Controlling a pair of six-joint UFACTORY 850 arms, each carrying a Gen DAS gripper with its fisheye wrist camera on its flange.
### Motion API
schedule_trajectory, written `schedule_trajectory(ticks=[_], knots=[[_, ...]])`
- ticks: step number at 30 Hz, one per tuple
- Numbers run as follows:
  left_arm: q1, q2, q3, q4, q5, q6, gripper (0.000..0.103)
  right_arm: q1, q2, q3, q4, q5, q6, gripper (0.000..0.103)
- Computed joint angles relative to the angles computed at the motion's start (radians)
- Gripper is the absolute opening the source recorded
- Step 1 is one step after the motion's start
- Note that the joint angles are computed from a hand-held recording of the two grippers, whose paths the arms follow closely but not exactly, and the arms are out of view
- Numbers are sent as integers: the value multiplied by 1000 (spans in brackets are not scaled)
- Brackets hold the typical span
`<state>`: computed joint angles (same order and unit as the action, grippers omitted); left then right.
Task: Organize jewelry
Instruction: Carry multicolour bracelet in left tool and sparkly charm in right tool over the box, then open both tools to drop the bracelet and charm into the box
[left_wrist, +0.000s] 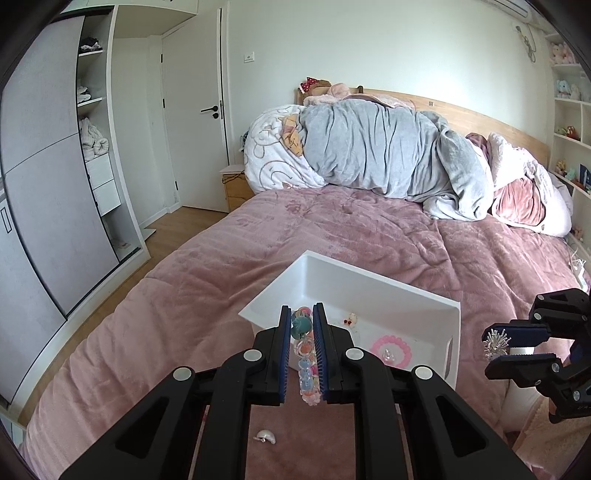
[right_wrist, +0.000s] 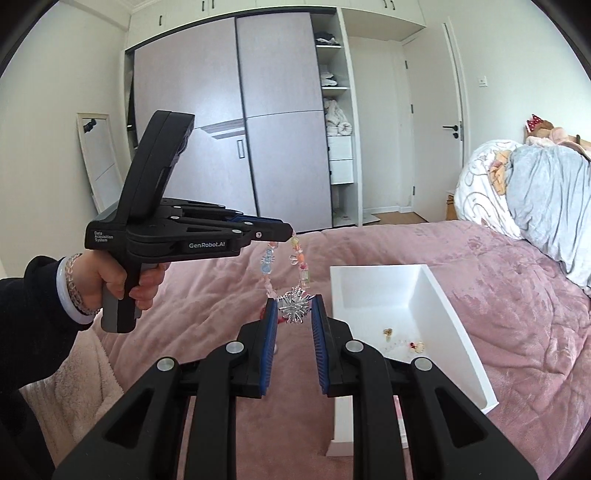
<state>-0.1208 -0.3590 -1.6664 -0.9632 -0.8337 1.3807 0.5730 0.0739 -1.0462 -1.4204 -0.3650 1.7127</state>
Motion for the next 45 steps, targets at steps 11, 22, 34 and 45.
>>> schedule_trajectory(ticks=[11,22,34,45], knots=[[-106,-121,-186,94,15,-179,17,-76,0,19,170,-117,-22,19],[-206,-218,-239,288,102,-250,17,-187,-129,-75,588,-107,-392,19],[-262,-327,-306,389,93,-354,17,-250,-258,-149,864,-177,-700,19],[-263,-358,-293,499,102,-436,34,-251,-274,-151,911,-178,-744,21]])
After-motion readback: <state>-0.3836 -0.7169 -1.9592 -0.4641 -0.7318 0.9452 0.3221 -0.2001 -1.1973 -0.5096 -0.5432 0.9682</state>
